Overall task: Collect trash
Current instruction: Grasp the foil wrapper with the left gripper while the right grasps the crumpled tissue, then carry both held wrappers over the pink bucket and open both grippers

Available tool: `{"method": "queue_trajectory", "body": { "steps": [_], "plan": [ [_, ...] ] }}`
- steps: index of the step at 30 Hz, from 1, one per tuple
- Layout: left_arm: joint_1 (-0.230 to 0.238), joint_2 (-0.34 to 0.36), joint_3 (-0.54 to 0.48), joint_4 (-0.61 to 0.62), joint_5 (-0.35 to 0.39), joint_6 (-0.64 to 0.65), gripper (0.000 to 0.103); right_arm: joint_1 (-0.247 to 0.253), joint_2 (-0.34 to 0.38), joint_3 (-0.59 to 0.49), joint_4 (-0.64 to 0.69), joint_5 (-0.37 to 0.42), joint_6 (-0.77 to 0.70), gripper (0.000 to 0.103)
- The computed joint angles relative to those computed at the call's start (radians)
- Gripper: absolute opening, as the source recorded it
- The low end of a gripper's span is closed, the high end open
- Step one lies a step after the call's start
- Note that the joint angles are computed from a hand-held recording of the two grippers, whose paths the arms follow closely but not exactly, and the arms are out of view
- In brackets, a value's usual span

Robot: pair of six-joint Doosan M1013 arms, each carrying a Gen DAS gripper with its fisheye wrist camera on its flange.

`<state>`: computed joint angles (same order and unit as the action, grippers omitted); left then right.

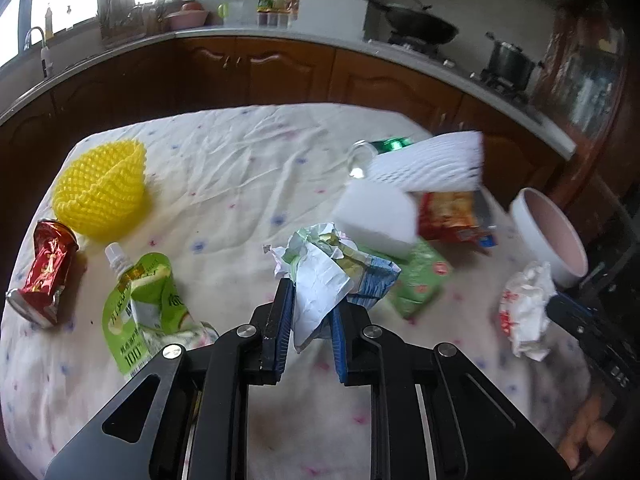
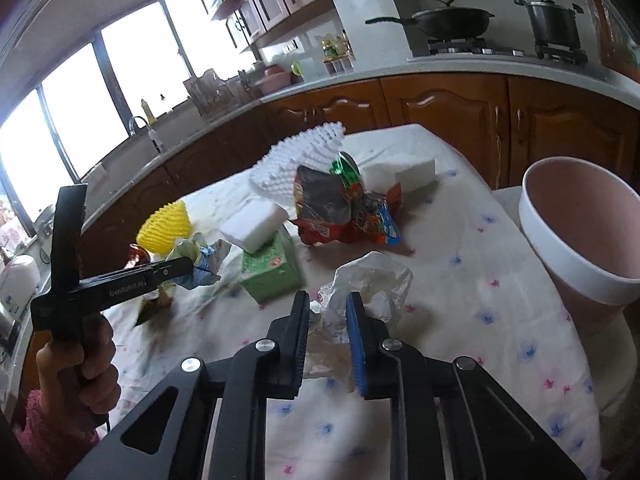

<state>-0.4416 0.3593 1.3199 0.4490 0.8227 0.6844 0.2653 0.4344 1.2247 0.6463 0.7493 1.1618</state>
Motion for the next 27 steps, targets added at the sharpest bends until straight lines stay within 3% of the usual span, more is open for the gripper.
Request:
{"method": "queue_trajectory", "body": {
  "steps": [13, 27],
  "plan": [
    [-0.055, -0.021, -0.014, -0.048, -0.086, 0.046, 0.016, -0.036, -0.043, 0.040, 0.112, -0.044, -0.079, 0.018],
    [-0.085, 0.042, -0.119, -0.143, -0.120, 0.173, 0.016, -0.087, -0.082, 0.079, 0.117, -0.111, -0.064, 0.018]
  ]
}}
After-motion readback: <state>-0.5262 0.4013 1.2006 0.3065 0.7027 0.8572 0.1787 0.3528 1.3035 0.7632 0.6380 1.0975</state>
